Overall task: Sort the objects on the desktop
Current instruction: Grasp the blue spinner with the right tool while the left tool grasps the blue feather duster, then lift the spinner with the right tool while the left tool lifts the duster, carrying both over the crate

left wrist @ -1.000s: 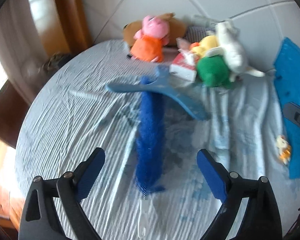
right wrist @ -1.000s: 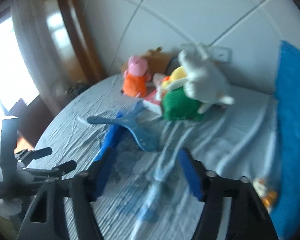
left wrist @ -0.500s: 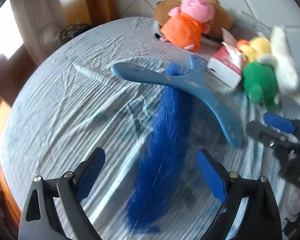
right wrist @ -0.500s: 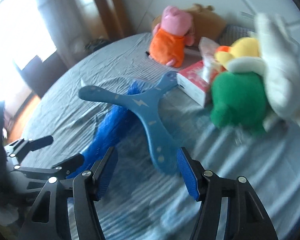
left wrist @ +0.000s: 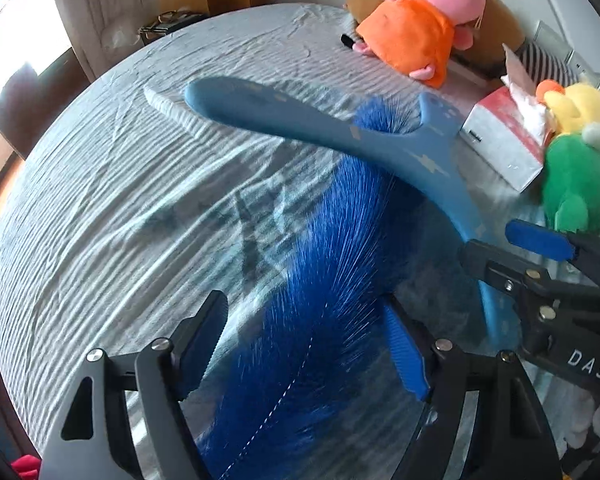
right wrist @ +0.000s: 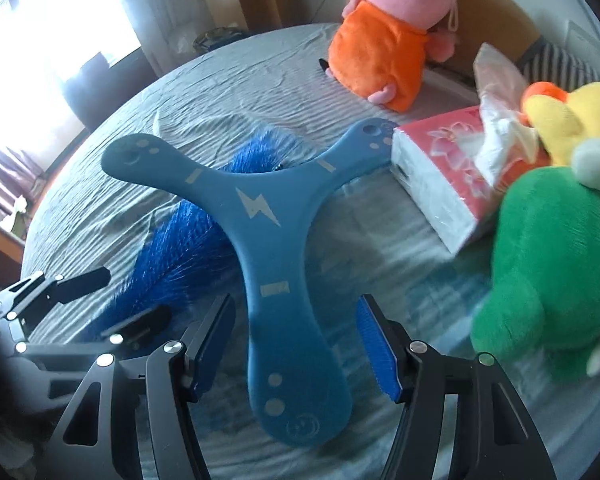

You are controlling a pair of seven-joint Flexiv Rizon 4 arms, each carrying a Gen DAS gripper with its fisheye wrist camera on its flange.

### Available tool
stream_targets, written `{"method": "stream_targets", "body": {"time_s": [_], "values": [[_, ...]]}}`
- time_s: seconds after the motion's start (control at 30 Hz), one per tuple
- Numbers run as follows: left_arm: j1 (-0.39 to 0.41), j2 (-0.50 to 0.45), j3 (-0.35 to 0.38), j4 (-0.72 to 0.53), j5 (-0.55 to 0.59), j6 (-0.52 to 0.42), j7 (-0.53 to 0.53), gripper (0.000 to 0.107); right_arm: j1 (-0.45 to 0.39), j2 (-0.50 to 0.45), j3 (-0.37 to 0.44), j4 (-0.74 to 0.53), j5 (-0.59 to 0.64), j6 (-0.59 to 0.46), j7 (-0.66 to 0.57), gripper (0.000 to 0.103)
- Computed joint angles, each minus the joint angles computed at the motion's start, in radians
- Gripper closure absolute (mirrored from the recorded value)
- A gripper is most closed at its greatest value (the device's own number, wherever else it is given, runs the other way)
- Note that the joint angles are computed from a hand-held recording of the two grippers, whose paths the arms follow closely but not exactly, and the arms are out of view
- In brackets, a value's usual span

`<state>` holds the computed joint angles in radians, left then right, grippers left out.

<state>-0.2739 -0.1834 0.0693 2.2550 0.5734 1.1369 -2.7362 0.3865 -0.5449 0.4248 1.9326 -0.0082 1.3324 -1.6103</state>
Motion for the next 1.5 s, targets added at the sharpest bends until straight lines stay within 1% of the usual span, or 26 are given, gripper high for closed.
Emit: {"method": "stream_targets", "body": {"time_s": [0.07, 0.1, 0.2, 0.27, 0.33, 0.4, 0.43, 0.47, 0.5, 0.53, 0.57, 0.63, 0.73, 0.83, 0.97, 1.07, 1.13, 1.2, 1.27, 1.37, 1.43, 1.5], "values": [[0.002, -0.018, -0.003, -0.006, -0.002, 0.013, 0.007, 0.031, -0.001, -0.016, 0.007, -0.015, -0.001, -0.006, -0.012, 0.048], [0.001, -0.027, -0.003, -0.009, -0.005, 0.021, 0.011, 0.037, -0.001, -0.024, 0.012, -0.021, -0.001, -0.010, -0.018, 0.052], [0.000, -0.045, 0.004, -0.012, -0.019, 0.045, 0.037, 0.039, 0.003, -0.041, 0.016, -0.036, 0.001, -0.021, -0.027, 0.053], [-0.003, -0.053, 0.014, -0.015, -0.019, 0.059, 0.050, 0.039, 0.014, -0.048, 0.007, -0.039, -0.001, -0.010, -0.022, 0.053], [-0.008, -0.059, 0.025, -0.019, -0.014, 0.072, 0.057, 0.045, 0.026, -0.053, -0.005, -0.039, -0.007, 0.006, -0.012, 0.053], [-0.017, -0.062, 0.037, -0.023, -0.003, 0.083, 0.054, 0.058, 0.038, -0.052, -0.019, -0.037, -0.018, 0.014, 0.005, 0.053], [-0.017, -0.064, 0.038, -0.024, -0.003, 0.090, 0.062, 0.062, 0.043, -0.052, -0.025, -0.035, -0.024, 0.016, 0.013, 0.053], [-0.016, -0.065, 0.037, -0.024, -0.010, 0.095, 0.075, 0.071, 0.049, -0.052, -0.031, -0.034, -0.030, 0.019, 0.024, 0.053], [-0.015, -0.065, 0.037, -0.023, -0.018, 0.097, 0.085, 0.077, 0.057, -0.050, -0.040, -0.030, -0.038, 0.021, 0.037, 0.054], [-0.013, -0.064, 0.035, -0.020, -0.027, 0.100, 0.099, 0.078, 0.066, -0.045, -0.051, -0.025, -0.047, 0.021, 0.050, 0.063], [-0.010, -0.063, 0.034, -0.015, -0.039, 0.104, 0.116, 0.081, 0.076, -0.039, -0.063, -0.019, -0.058, 0.018, 0.066, 0.068], [-0.004, -0.050, 0.033, 0.006, -0.060, 0.124, 0.141, 0.083, 0.095, -0.026, -0.086, -0.007, -0.082, 0.012, 0.096, 0.068], [-0.012, -0.010, 0.036, 0.024, -0.060, 0.116, 0.154, 0.084, 0.095, 0.005, -0.084, 0.028, -0.092, 0.035, 0.126, 0.068], [-0.011, 0.063, 0.021, 0.058, -0.057, 0.088, 0.160, 0.084, 0.094, 0.054, -0.081, 0.066, -0.098, 0.056, 0.156, 0.068], [0.015, 0.156, -0.024, 0.092, -0.049, 0.054, 0.168, 0.085, 0.107, 0.140, -0.091, 0.127, -0.115, 0.086, 0.208, 0.069], [0.038, 0.241, -0.055, 0.123, -0.049, 0.029, 0.181, 0.085, 0.120, 0.200, -0.102, 0.172, -0.133, 0.100, 0.250, 0.073], [0.053, 0.300, -0.074, 0.145, -0.059, 0.013, 0.200, 0.085, 0.136, 0.243, -0.120, 0.205, -0.155, 0.109, 0.291, 0.080], [0.061, 0.370, -0.094, 0.173, -0.070, -0.015, 0.216, 0.085, 0.146, 0.289, -0.132, 0.241, -0.172, 0.116, 0.340, 0.083], [0.080, 0.399, -0.103, 0.196, -0.083, -0.005, 0.246, 0.085, 0.147, 0.317, -0.134, 0.271, -0.181, 0.118, 0.380, 0.084], [0.099, 0.427, -0.110, 0.242, -0.120, 0.026, 0.302, 0.085, 0.153, 0.321, -0.146, 0.315, -0.188, 0.120, 0.470, 0.084], [0.115, 0.424, -0.112, 0.269, -0.148, 0.062, 0.341, 0.085, 0.125, 0.300, -0.122, 0.345, -0.134, 0.152, 0.511, 0.085], [0.129, 0.424, -0.118, 0.297, -0.174, 0.090, 0.377, 0.085, 0.086, 0.273, -0.087, 0.365, -0.077, 0.197, 0.523, 0.085]]}}
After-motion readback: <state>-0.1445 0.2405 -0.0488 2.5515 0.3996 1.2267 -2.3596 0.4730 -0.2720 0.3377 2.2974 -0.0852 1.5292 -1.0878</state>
